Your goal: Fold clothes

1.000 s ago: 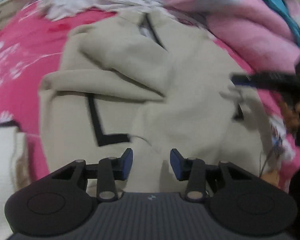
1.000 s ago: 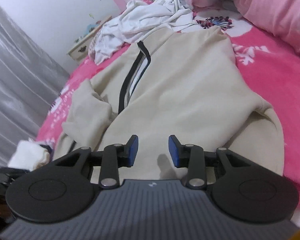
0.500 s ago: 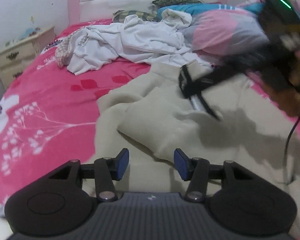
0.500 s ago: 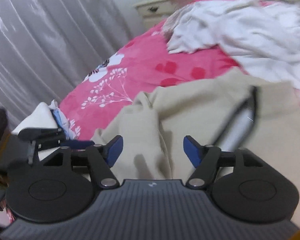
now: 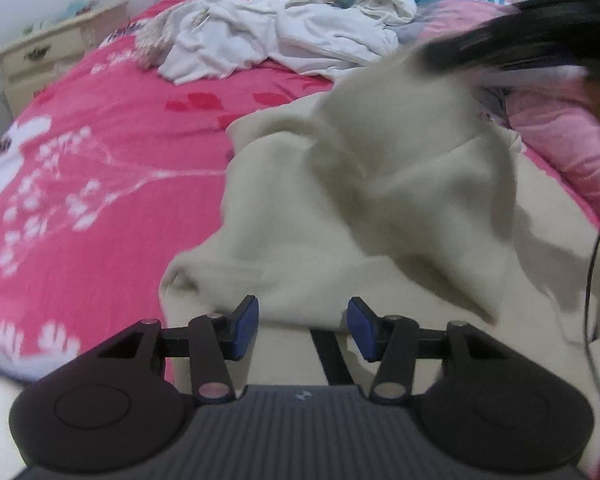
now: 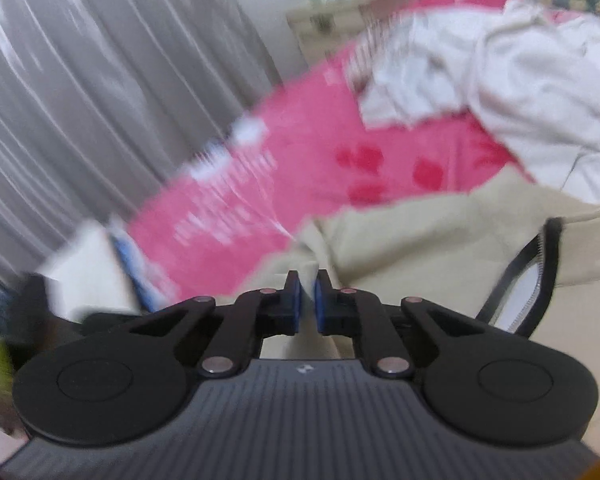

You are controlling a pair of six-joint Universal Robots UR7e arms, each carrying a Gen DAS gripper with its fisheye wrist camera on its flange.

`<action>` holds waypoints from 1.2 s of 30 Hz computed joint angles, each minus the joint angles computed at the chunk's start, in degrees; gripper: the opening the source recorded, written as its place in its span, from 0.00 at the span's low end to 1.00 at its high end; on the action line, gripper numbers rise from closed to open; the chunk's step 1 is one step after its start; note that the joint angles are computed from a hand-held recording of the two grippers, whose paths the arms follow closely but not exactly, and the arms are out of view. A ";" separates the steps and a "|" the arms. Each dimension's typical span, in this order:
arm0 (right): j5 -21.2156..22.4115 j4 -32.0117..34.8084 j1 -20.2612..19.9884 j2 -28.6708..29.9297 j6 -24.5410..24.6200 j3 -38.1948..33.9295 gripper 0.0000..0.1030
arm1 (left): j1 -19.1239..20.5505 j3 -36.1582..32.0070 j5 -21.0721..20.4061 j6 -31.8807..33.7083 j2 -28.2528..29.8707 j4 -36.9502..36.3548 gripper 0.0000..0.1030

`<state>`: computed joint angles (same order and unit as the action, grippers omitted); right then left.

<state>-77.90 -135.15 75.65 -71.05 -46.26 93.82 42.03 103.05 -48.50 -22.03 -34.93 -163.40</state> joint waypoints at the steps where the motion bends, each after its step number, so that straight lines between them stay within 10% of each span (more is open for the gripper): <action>1: 3.48 1.40 -1.04 -2.48 -0.13 1.01 0.05 | -0.14 1.21 -0.89 -1.23 -1.12 -0.54 0.49; 7: 21.28 18.59 -12.90 -22.24 -17.38 10.08 0.07 | -1.69 8.33 -5.29 -7.23 -7.36 -4.81 0.50; 10: 14.05 21.72 -19.35 -29.35 -21.76 14.28 0.15 | -1.47 9.84 -7.68 -10.81 -8.80 -5.37 0.51; 13: -1.77 9.35 -23.07 -32.71 -15.76 20.85 0.24 | -0.76 9.50 -9.47 -13.94 -8.59 -4.63 0.51; 16: -6.13 0.03 -24.80 -33.93 -9.97 24.77 0.31 | -0.01 8.26 -11.17 -16.04 -7.50 -4.56 0.51; 19: -5.67 -7.11 -22.84 -34.22 -8.40 27.02 0.78 | 0.88 6.72 -13.04 -17.77 -6.23 -4.94 0.55; 21: -6.37 -11.68 -19.76 -33.36 -10.99 28.13 0.90 | 1.39 6.15 -13.88 -19.62 -5.63 -5.34 0.55; 26: -6.79 -13.84 -11.26 -28.06 -11.97 26.04 0.99 | 1.63 6.31 -12.97 -22.81 -5.48 -5.80 0.56; 32: -6.64 4.18 -3.30 -16.50 -11.65 12.14 0.99 | 1.53 6.10 -8.86 -20.97 -5.88 -7.04 0.56; 36: -9.49 -3.40 2.00 -6.11 -10.00 6.48 0.99 | 1.66 4.41 -3.03 -14.75 -4.92 -8.25 0.56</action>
